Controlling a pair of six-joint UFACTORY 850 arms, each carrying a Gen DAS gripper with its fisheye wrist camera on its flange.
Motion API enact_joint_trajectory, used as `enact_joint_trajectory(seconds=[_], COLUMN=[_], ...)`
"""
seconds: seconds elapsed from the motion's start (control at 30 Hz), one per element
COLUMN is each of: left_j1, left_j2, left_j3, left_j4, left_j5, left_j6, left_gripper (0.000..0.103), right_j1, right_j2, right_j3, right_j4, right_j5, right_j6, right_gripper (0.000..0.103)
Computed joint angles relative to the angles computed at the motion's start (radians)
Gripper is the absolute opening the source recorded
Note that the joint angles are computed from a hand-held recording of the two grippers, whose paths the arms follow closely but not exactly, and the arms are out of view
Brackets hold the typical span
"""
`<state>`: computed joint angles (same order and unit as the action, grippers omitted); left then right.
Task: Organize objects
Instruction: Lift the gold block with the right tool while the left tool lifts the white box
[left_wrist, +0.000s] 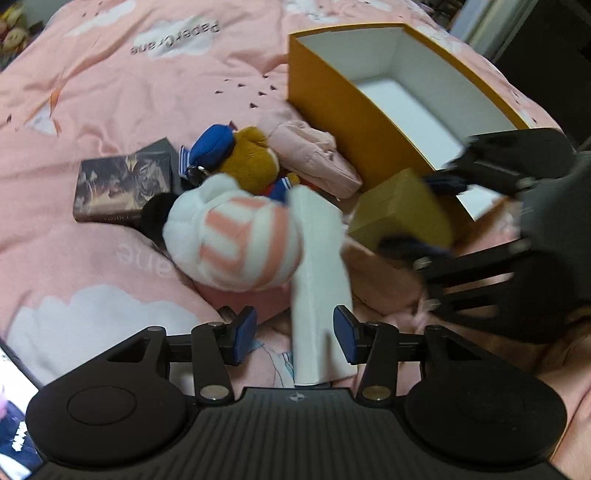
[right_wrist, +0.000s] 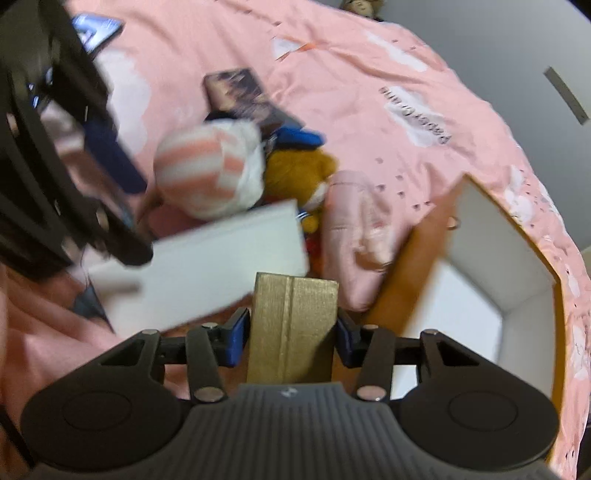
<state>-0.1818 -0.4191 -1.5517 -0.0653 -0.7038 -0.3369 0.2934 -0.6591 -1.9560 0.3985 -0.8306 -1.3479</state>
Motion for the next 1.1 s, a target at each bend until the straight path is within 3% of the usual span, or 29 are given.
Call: enact_joint_trajectory(seconds=[0.13,0.27,0.37,0.53,0.6,0.67,0.87,1.1], left_j1=[0.010,-0.012,-0.016,-0.007,-0.005,-0.002,-0.005,0.000], left_j2=[-0.025,-0.050,-0.096,-0.167,-0.175,-0.176,-0.131,-0.027], left_j3=[-0.012,-0.043,-0.097,-0.164,-0.167,-0.164,-0.125,-0.071], left_j4=[-0.051,-0.016,0.007,-0.036,-0.053,-0.082,-0.078,-0.094], left_j5=[0.013,0.022,-0.014,-0.070,-0.061,-0.051,-0.018,0.054], left_j6=[-0.010,0.017,0.010,0.034,0.036,0.047,-0.001,-0.074], left_gripper=[0.058,0.058,0.058,0.057,0.053,0.041,0.031,0.031], right_j1=[-0.044,-0.072,-0.094,-0.117,-0.123,-0.127,-0.135,-0.148], right_j2=[-0.138,-0.150,-0.201,-0.196,-0.204,-0.222,-0.243,-0.277], right_j3=[-0.282,-0.344,-0.457,-0.468,-0.480,-0.502,-0.497,-0.538], right_j4=[0.085,0.140,0.179,0.188,0.162,0.140,0.108,0.118], right_j5=[-0.268,-0.290,-0.350,-0.267,-0.241,-0.237,-0.211,-0.225], right_j6=[0.139,0.194,0.271,0.323,0.351,0.385,0.445,0.480], right_gripper=[0.049,0.050,0.050,0.050,0.050,0.050,0.050,0.050])
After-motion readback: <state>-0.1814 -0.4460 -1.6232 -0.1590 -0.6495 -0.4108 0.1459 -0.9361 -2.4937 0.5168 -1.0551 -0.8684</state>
